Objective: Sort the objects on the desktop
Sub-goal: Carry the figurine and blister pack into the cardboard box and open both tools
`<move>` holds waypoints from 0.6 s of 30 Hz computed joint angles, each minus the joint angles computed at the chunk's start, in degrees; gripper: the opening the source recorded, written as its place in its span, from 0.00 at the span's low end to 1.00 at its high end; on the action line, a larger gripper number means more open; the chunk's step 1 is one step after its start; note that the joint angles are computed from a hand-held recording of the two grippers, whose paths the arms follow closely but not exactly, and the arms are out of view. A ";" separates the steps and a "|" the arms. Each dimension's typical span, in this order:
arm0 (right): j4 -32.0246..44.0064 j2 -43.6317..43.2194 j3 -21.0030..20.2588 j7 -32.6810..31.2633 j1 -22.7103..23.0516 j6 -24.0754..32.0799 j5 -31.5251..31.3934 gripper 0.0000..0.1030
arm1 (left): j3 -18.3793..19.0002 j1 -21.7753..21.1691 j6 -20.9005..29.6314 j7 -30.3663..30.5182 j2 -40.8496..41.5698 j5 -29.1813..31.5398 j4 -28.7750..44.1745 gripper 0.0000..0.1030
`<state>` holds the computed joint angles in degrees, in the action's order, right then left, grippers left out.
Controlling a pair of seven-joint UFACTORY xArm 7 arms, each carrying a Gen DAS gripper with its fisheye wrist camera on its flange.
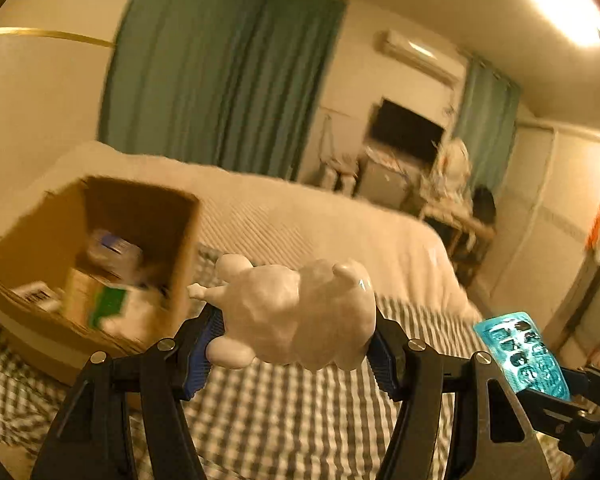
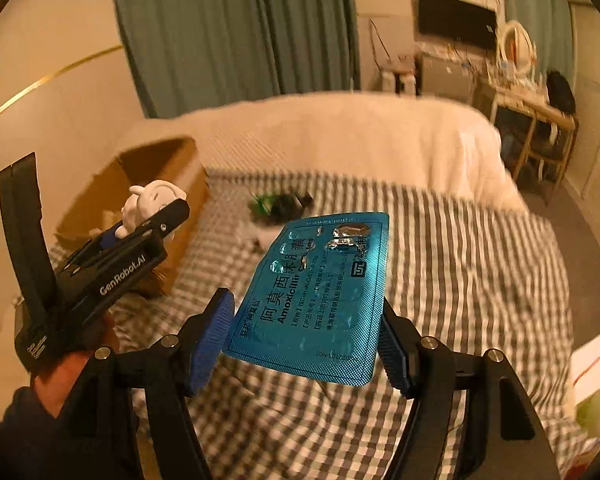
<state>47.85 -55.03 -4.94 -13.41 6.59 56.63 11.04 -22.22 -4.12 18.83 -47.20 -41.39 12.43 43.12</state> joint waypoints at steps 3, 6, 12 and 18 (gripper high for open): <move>4.38 2.49 2.75 1.02 2.29 -0.33 1.38 0.65 | 5.17 -0.90 0.41 2.54 -0.72 -1.42 0.48 0.64; 8.85 7.16 6.11 2.06 5.17 -1.98 2.58 0.65 | 8.48 0.95 -0.01 5.18 -2.55 -1.62 -0.10 0.64; 16.62 19.26 9.79 3.28 11.62 -6.06 6.34 0.65 | 12.79 8.87 1.57 15.07 -0.87 1.93 1.07 0.64; 24.26 35.00 12.72 4.01 15.41 -10.38 8.55 0.65 | 17.29 9.77 -0.20 18.69 3.85 -2.29 -1.11 0.64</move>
<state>72.11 -20.03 7.78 -9.40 21.99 46.25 19.59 -4.94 5.64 18.64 -28.50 -37.54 10.14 42.01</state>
